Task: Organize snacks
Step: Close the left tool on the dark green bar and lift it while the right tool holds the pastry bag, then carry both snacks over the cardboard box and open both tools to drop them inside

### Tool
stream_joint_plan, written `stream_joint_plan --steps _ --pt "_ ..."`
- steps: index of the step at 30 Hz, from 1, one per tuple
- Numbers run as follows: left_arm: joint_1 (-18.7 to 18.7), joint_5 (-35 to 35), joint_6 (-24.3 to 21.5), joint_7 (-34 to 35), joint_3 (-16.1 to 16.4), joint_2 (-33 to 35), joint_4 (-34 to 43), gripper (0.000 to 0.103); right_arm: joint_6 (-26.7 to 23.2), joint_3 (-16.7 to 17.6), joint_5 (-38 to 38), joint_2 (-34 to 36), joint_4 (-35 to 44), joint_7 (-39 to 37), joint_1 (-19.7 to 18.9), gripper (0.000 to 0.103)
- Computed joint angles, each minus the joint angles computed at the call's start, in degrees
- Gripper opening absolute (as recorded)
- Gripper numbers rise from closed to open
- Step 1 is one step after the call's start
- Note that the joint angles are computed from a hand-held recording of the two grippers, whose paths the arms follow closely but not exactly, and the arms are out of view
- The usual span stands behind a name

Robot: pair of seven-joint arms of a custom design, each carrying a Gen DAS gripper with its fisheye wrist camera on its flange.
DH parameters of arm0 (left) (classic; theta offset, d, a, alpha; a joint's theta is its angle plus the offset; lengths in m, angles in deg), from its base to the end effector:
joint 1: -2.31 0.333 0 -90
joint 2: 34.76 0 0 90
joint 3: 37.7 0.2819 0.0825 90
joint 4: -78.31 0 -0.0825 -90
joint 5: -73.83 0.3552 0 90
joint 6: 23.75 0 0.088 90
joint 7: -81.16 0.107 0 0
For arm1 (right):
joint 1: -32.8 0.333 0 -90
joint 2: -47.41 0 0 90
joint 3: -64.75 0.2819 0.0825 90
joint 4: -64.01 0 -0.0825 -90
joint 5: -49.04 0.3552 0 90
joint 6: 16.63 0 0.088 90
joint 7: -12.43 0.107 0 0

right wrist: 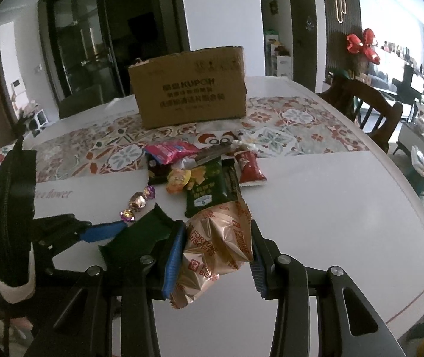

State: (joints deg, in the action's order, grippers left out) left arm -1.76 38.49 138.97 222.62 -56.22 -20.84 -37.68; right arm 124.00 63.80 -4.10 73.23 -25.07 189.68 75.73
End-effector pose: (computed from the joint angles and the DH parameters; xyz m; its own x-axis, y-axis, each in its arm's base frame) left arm 0.5673 -0.1938 0.3774 -0.6664 -0.7452 0.0261 -0.5896 0.5052 -0.6302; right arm 0.5040 0.4560 0.4179 -0.1255 -0.9855 -0.1139 -0.6552 0.1686 -0.7364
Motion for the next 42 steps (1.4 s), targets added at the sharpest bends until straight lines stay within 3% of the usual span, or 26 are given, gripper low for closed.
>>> stream_joint_plan --steps 5,13,23,27,33,42 --pt "0.4 -1.5 -2.3 -2.3 0.1 -0.5 0.6 0.044 -0.2 -0.2 -0.2 -0.3 -0.4 0.9 0.0 0.041" --pt "-1.0 -5.9 3.6 -1.4 0.9 -4.7 -2.2 0.044 -0.3 -0.2 -3.3 -1.4 -1.1 2.6 0.2 0.041" --pt "-2.0 -5.3 5.2 -5.8 2.2 -6.1 0.6 0.044 1.0 -0.2 -6.5 -1.6 0.9 2.1 -0.3 0.041" --pt "-2.2 -3.0 6.3 -8.7 2.7 -5.6 2.7 0.044 3.1 -0.6 -6.9 -1.2 2.7 1.2 -1.2 0.041" --pt "-2.8 6.4 8.3 -17.4 4.2 -2.0 8.7 0.044 4.1 -2.7 -8.2 1.3 8.4 -1.2 -1.7 0.041" --pt "-2.8 20.9 5.7 -30.4 5.9 6.9 24.4 0.044 5.4 -7.0 -3.6 13.2 29.0 -10.9 -3.1 0.041"
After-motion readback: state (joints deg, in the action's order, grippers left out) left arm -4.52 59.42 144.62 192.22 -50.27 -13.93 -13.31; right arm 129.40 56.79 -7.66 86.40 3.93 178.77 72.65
